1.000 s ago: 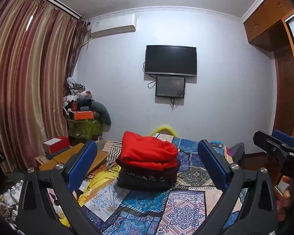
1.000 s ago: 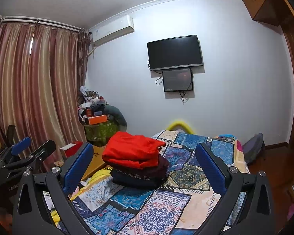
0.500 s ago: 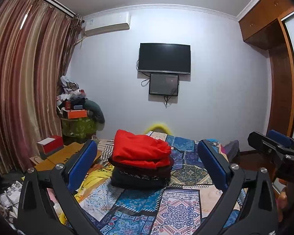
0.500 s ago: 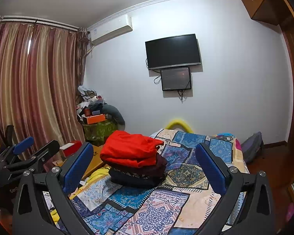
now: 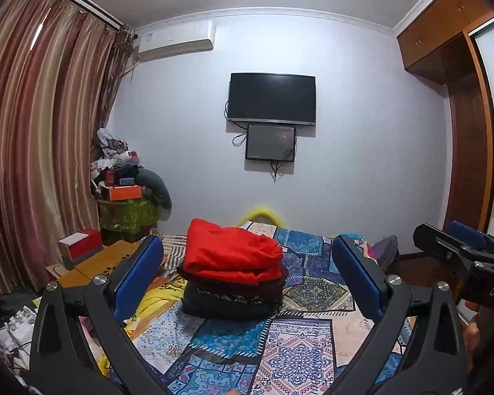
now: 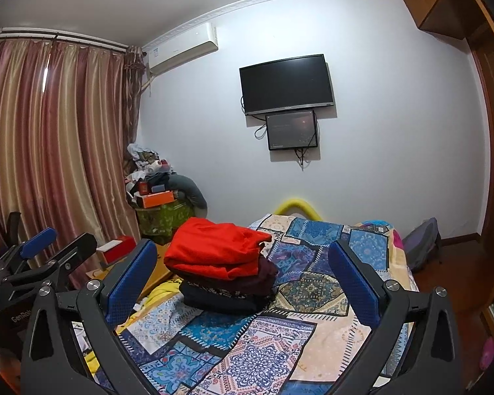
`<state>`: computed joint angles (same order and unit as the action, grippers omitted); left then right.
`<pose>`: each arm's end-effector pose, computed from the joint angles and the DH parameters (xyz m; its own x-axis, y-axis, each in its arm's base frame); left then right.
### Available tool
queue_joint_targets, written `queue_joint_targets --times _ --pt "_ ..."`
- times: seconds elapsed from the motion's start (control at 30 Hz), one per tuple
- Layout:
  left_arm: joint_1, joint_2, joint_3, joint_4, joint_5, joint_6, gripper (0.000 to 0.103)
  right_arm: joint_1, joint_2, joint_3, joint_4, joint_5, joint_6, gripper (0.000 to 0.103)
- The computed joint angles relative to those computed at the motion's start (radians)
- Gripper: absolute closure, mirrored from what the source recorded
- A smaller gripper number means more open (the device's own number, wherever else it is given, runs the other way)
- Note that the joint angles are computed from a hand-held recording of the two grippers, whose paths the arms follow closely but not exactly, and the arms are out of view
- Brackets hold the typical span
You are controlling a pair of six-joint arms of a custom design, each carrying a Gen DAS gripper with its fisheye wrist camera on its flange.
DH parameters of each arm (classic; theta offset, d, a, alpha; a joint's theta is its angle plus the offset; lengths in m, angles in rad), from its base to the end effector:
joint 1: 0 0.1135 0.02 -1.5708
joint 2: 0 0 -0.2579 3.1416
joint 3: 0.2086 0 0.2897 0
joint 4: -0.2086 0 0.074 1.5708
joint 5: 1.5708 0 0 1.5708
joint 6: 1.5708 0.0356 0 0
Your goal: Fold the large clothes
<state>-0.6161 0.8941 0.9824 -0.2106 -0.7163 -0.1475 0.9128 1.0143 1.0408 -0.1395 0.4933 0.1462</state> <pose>0.2058 -0.1171 0.3870 -0.0844 -0.0761 -0.9935 -0.1096 0.9917 -0.0666 0.1786 0.2035 0.3881 -0.1278 0.0444 -0.9908 -0.3947 0.9142 0.0919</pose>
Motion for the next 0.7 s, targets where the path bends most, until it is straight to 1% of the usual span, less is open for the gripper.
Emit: queue_joint_targets --times 0.2,0.43,0.7 --pt "0.005 0.009 0.004 -0.005 0.013 -0.019 0.0 0.0 0.006 0.002 0.001 0.005 -0.002 0.0" --pt "0.031 0.012 0.009 -0.031 0.055 -0.062 0.0 0.003 0.029 0.016 -0.001 0.014 0.0 0.0" --pt "0.038 0.013 0.006 -0.038 0.055 -0.076 0.0 0.012 0.055 0.034 -0.008 0.023 -0.004 0.0"
